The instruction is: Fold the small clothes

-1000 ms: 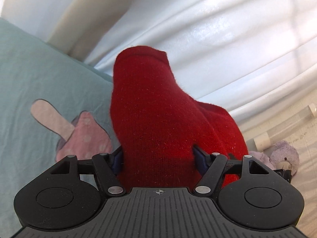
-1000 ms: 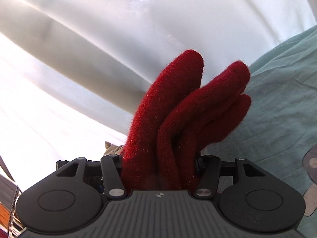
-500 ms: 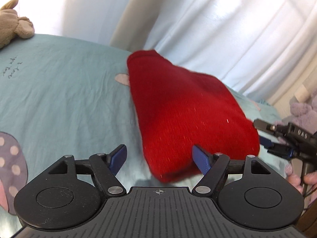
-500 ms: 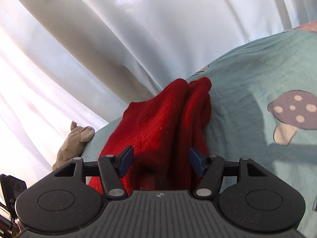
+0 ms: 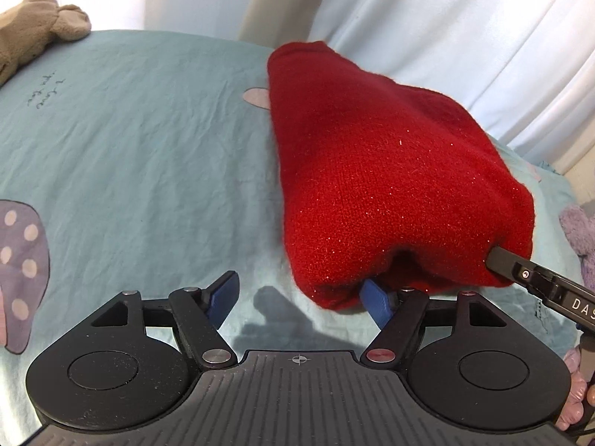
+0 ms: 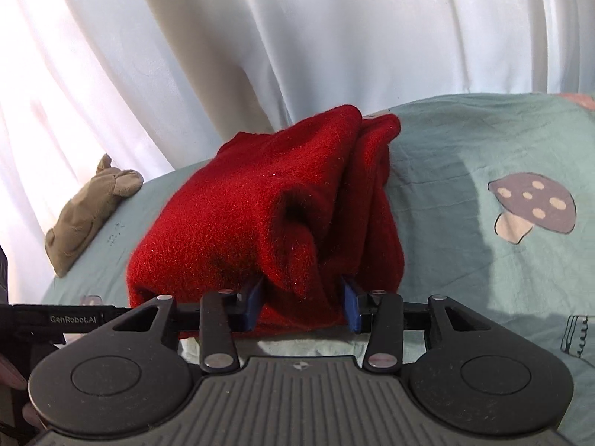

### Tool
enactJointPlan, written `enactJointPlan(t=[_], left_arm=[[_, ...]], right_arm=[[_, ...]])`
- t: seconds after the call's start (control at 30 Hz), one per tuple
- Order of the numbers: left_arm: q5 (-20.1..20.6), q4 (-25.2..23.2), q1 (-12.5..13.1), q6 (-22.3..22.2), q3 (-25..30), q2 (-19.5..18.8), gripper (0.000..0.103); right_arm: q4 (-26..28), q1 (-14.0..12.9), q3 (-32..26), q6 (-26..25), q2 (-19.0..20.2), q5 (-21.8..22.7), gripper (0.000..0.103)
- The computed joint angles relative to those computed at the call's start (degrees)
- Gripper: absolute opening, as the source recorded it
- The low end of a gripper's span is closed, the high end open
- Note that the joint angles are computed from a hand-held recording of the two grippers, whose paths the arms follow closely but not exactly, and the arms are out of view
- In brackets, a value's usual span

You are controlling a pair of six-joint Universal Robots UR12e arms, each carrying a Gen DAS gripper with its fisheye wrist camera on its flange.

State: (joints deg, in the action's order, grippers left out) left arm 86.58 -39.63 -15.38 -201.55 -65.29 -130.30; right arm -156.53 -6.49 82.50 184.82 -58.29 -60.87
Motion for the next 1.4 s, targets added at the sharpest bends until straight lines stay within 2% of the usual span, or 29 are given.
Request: enactJointPlan(t=[0.07, 0.13, 0.2, 0.23, 0.27, 0.33, 0.4, 0.5, 0.53, 0.57, 0.6, 0.67, 0.73, 0.77, 0.8, 0.87, 0.97, 1.03, 1.1, 1.13, 1.2, 1.23, 1.3, 1.4], left_arm=[[0.33, -0.34, -0.12, -0.54, 0.3, -0.14, 0.076], [0.5, -0.93, -0.12, -1.33, 0.64, -0.3, 0.076], [0.59, -1.22, -0.14, -1.26, 0.85, -0.36, 0.075], [1.0, -1.35, -0.19, -0.98, 0.85, -0.31, 0.075], [1.56, -1.38, -0.26, -0.72, 0.84, -0.25, 0.075], [2.12, -1.27, -0.29, -0.3, 0.7, -0.13, 0.075], [1.55, -1.45, -0.1, -0.83, 0.41, 0.09, 0.077], [1.63, -2.34, 0.15, -1.05, -0.36, 0.94, 0.08], [2.39, -2.08, 0.22, -0.93, -1.09, 1.54, 0.08], [3.73, -1.65, 0.23, -0.64, -1.78, 2.14, 0.079], [5.54, -1.11, 0.2, -0.39, -2.37, 2.71, 0.079], [9.49, 0.64, 0.19, -0.85, -3.09, 3.5, 0.081], [11.25, 3.47, 0.42, -2.15, -2.94, 3.52, 0.084], [11.29, 4.64, 0.54, -2.45, -2.32, 3.12, 0.084], [11.33, 4.52, 0.53, -2.48, -1.09, 2.47, 0.085], [11.54, 3.93, 0.08, -1.45, 1.9, 0.8, 0.085], [12.45, 4.98, -0.97, 3.55, 6.52, -2.17, 0.085], [14.5, 4.55, -1.66, 4.89, 10.67, -4.69, 0.085], [15.34, 4.75, -1.79, 3.6, 14.54, -7.15, 0.09], [17.47, 3.96, -2.06, 1.4, 16.96, -8.66, 0.093], [19.88, 1.96, -2.38, -0.64, 20.99, -11.28, 0.094], [19.48, -0.26, -2.35, -0.59, 23.2, -12.5, 0.093], [18.61, -1.35, -2.23, -0.96, 25.74, -14.21, 0.093], [19.55, -1.37, -2.18, -4.97, 29.29, -16.82, 0.095]], right_arm=[[0.22, 0.1, -0.25, -1.42, 0.23, 0.48, 0.049], [-0.54, 0.14, -0.22, -1.77, 0.41, 0.93, 0.051], [-1.8, 0.22, -0.07, -1.91, 0.46, 0.58, 0.042], [-3.09, 0.19, 0.19, -2.18, 0.41, 0.66, 0.024], [-4.6, 0.17, 0.55, -2.84, 0.2, 0.69, 0.011], [-7.49, 0.27, 1.07, -3.3, -0.17, -0.38, 0.011], [-8.99, 0.7, 1.24, -4.38, -0.53, -3.89, 0.011], [-4.03, 1.56, 0.34, -5.96, -0.6, -10.69, 0.014], [-1.82, 1.6, 0.17, -5.86, -0.76, -12.22, 0.025], [-1.52, 1.44, 0.5, -5.22, -1.08, -12.75, 0.033], [-2.2, 1.3, 0.97, -5.13, -1.44, -13.24, 0.036], [-3.48, 1.48, 1.17, -5.99, -2.02, -16.65, 0.037], [-4.89, 1.87, 0.55, -5.62, -2.05, -21.3, 0.037], [-6.58, 1.81, 0.16, -4.42, -1.83, -21.72, 0.037], [-8.44, 1.57, -0.27, -3.15, -1.49, -20.21, 0.037], [-8.33, 1.76, -2.25, -2.88, -0.54, -17.24, 0.037], [-7.66, 3.22, -5.59, -8.1, 1.54, -15.45, 0.037], [-7.2, 4.45, -8.16, -10.49, 3.16, -17.27, 0.037], [-8.39, 5.12, -11.22, -9.55, 5.25, -16.52, 0.036], [-9.81, 5.31, -12.65, -7.5, 6.36, -16.33, 0.038], [-11.62, 5.66, -15.36, -3.02, 8.41, -16.8, 0.046], [-12.83, 5.93, -16.63, -0.89, 9.56, -17.95, 0.053], [-13.7, 6.45, -19.17, -0.16, 11.71, -20.02, 0.056], [-13.11, 7.01, -22.24, -0.13, 14.08, -22.89, 0.057]])
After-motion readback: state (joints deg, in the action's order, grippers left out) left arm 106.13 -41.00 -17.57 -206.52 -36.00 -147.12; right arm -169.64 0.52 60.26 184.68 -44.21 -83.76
